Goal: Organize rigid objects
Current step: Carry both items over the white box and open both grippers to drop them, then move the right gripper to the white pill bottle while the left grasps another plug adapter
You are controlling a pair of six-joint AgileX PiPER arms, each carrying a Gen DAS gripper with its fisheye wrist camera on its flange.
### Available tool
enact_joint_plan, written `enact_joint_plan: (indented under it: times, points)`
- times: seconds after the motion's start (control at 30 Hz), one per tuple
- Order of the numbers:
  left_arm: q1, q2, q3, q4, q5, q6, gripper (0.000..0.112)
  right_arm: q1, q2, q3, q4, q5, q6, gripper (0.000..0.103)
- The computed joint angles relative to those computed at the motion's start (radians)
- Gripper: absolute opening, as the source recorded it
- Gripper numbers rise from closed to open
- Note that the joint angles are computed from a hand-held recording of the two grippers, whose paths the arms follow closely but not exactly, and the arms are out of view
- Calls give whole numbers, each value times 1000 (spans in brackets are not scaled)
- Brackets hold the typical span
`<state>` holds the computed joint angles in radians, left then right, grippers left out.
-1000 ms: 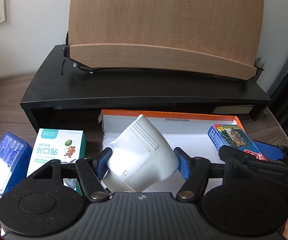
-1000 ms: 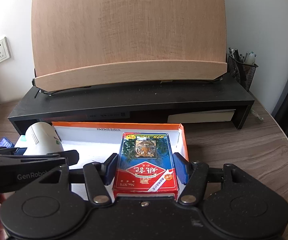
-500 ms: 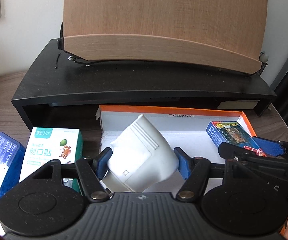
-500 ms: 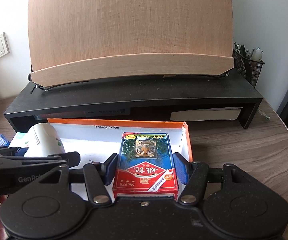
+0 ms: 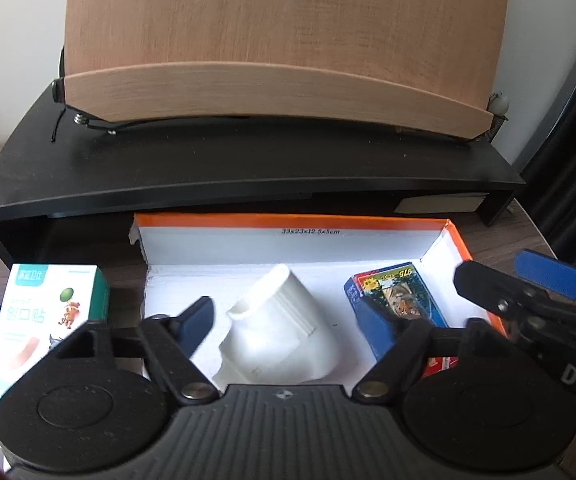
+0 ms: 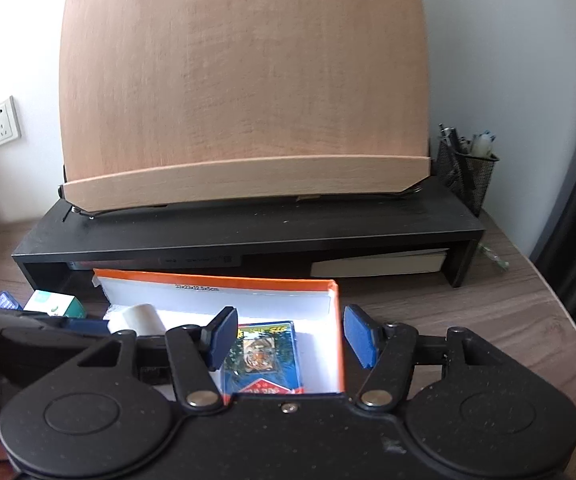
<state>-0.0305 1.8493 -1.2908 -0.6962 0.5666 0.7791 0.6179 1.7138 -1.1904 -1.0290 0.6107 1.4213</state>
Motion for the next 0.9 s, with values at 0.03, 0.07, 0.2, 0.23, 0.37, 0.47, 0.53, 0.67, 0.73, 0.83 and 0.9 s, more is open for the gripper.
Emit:
enact_joint_plan:
  times: [0.03,0.07,0.2,0.23,0.37,0.47,0.53,0.67,0.73,0.83,0.9]
  points:
    - [1,-11,11,-11,-8,11,89,6,-9,7,-4,6,6,72]
    - [2,-20,18,-10,-10,11,89,12,-19,18,-10,12,15,72]
    - [27,-74,55,-7,5,10,89,56,-69,71,-47,44,78,75]
    - [34,-92,68,-10,8,12,89,70,-79,80,-53,57,91,75]
    - [80,-186,152,-28,4,41,95,138,-110,102,-52,113,133,78]
    - [136,-247,207,-43,27,82,95,200,-121,98,-22,155,133,78]
    - [194,-292,246,-66,49,128,96,253,-120,86,-9,192,144,79]
    - [324,-360,306,-102,112,200,96,347,-97,46,19,235,150,81]
    - [404,-389,324,-116,153,242,96,395,-71,10,33,257,148,81]
    - [522,-408,338,-130,207,308,96,459,-26,-51,51,278,140,81]
    - [600,-410,339,-140,242,351,96,492,10,-99,62,289,128,81]
